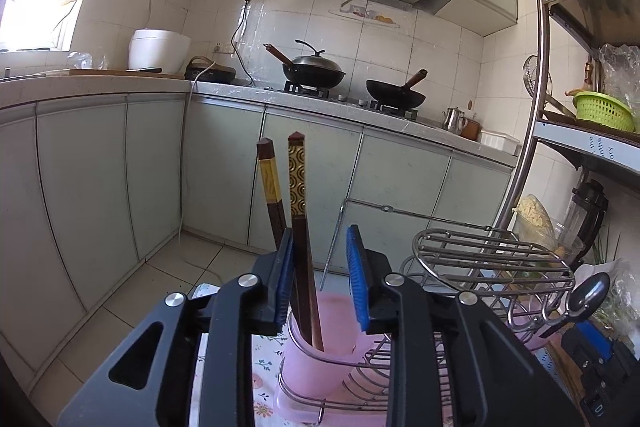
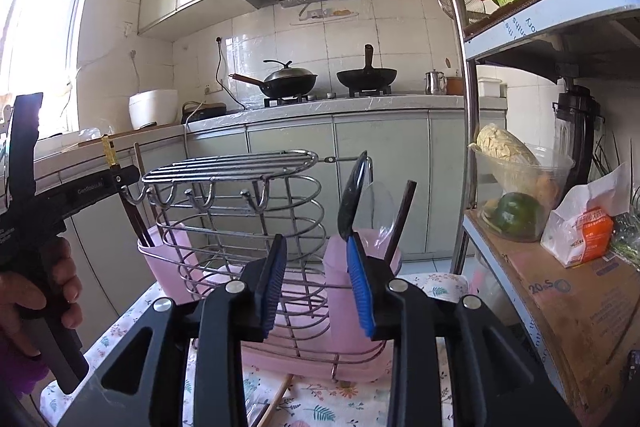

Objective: Organize utensils
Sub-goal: 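Lower the chopstick into the pink cup with the left tool while the right releases the spoon, then move both tools back down to the remaining utensils on the cloth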

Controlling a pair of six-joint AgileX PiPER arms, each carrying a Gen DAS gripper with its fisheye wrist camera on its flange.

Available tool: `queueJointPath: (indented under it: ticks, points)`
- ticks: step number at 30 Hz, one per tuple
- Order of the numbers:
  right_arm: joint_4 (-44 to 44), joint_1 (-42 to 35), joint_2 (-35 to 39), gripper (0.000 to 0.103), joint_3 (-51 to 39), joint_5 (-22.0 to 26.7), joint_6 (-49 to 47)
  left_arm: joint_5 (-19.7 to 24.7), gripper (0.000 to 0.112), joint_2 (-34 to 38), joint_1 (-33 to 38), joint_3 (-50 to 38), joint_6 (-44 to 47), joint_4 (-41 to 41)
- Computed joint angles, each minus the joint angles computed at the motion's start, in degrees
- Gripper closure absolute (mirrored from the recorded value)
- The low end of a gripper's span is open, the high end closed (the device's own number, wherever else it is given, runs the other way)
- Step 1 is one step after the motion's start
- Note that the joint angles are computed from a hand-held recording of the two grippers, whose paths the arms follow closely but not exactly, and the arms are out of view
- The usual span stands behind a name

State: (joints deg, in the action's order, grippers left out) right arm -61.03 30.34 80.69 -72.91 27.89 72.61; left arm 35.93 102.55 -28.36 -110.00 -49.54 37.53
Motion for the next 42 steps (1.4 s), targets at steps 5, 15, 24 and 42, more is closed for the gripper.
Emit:
queueJointPath:
  ticks: [5,15,24,42]
  points:
    - [5.1,-0.5,-1.3,0.073,1.5,-0.8,-2.9,1.3,0.086,-0.9,0.5,-0.4,1.6,-2.7]
    - [17.3,-1.4,-2.7,0.073,2.7,-0.2,-11.1,1.8,0.084,-4.0,0.7,2.2,2.8,-4.5]
    - [22.8,-1.5,-4.2,0.073,4.2,1.1,-14.2,2.4,0.078,-5.1,0.6,2.4,10.5,-11.4]
    - [51.8,-7.4,-2.9,0.073,5.4,3.8,-34.8,5.8,0.078,-10.6,2.0,12.3,24.8,-26.7]
